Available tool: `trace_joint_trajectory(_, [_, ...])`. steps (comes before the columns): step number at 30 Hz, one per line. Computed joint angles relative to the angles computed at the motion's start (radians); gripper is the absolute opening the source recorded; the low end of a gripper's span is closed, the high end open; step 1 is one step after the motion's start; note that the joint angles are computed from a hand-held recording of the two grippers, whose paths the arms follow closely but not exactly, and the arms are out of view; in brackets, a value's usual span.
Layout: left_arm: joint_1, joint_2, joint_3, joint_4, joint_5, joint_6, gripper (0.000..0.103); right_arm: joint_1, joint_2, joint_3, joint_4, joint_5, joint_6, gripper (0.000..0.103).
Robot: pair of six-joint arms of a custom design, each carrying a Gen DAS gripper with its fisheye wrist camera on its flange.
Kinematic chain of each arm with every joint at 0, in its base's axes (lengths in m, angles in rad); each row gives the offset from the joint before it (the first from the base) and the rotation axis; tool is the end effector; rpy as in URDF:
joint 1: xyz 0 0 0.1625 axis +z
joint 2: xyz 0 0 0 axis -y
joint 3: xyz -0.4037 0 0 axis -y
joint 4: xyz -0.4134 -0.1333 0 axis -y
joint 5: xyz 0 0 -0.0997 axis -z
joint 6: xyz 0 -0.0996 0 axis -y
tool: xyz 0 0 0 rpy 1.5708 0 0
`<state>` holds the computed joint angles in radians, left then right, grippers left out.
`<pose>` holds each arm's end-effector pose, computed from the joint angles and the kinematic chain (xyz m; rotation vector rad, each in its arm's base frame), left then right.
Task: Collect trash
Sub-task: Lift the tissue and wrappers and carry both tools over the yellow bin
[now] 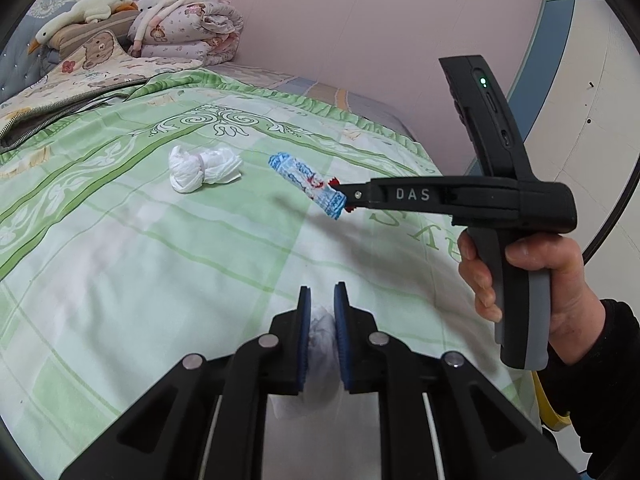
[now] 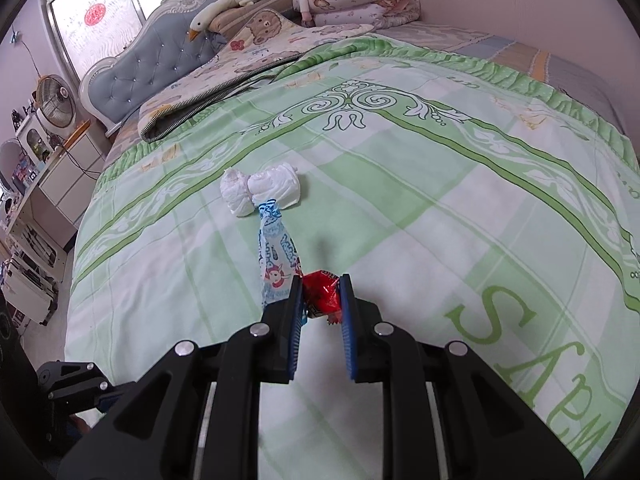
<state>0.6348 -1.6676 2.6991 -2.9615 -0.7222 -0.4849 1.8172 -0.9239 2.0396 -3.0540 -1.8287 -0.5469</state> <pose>-0.1099 -0.3393 0.1830 0.3600 2.4878 -1.0829 0.2394 -0.5097 0.0593 1.0187 -2.6066 0.4598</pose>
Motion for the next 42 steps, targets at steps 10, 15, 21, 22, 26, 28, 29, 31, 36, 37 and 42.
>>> trace_joint_trajectory(10, [-0.090, -0.062, 0.015, 0.130, 0.046, -0.069, 0.011, -0.032, -0.072, 0.115, -0.046, -0.083, -0.028, 0.018])
trace_joint_trajectory(15, [-0.110, -0.082, 0.015, 0.204, 0.049, -0.106, 0.011, -0.046, -0.091, 0.139, -0.055, -0.088, -0.027, 0.018])
trace_joint_trajectory(21, [-0.080, -0.014, -0.014, 0.266, 0.035, -0.130, 0.011, -0.057, -0.110, 0.152, -0.054, -0.074, -0.010, 0.018])
trace_joint_trajectory(22, [-0.074, -0.003, -0.019, 0.264, 0.030, -0.124, 0.011, -0.060, -0.117, 0.155, -0.054, -0.070, -0.006, 0.017])
trace_joint_trajectory(26, [-0.071, 0.030, -0.031, 0.261, 0.010, -0.101, 0.011, -0.083, -0.161, 0.170, -0.030, -0.027, 0.029, 0.017])
trace_joint_trajectory(28, [-0.068, 0.058, -0.042, 0.263, -0.003, -0.090, 0.011, -0.095, -0.190, 0.181, -0.023, -0.011, 0.038, 0.017])
trace_joint_trajectory(29, [-0.063, 0.074, -0.048, 0.261, -0.008, -0.087, 0.011, -0.103, -0.206, 0.187, -0.016, 0.000, 0.045, 0.017])
trace_joint_trajectory(31, [-0.042, 0.107, -0.067, 0.254, -0.032, -0.076, 0.011, -0.114, -0.237, 0.201, -0.013, 0.011, 0.052, 0.017])
trace_joint_trajectory(36, [-0.017, 0.135, -0.085, 0.226, -0.028, -0.076, 0.005, -0.138, -0.322, 0.242, 0.001, 0.046, 0.058, 0.017])
trace_joint_trajectory(37, [-0.014, 0.133, -0.084, 0.217, -0.031, -0.078, 0.004, -0.143, -0.340, 0.251, 0.005, 0.056, 0.061, 0.017])
trace_joint_trajectory(42, [-0.024, 0.112, -0.080, 0.214, -0.015, -0.105, 0.003, -0.163, -0.432, 0.301, 0.011, 0.095, 0.061, 0.017])
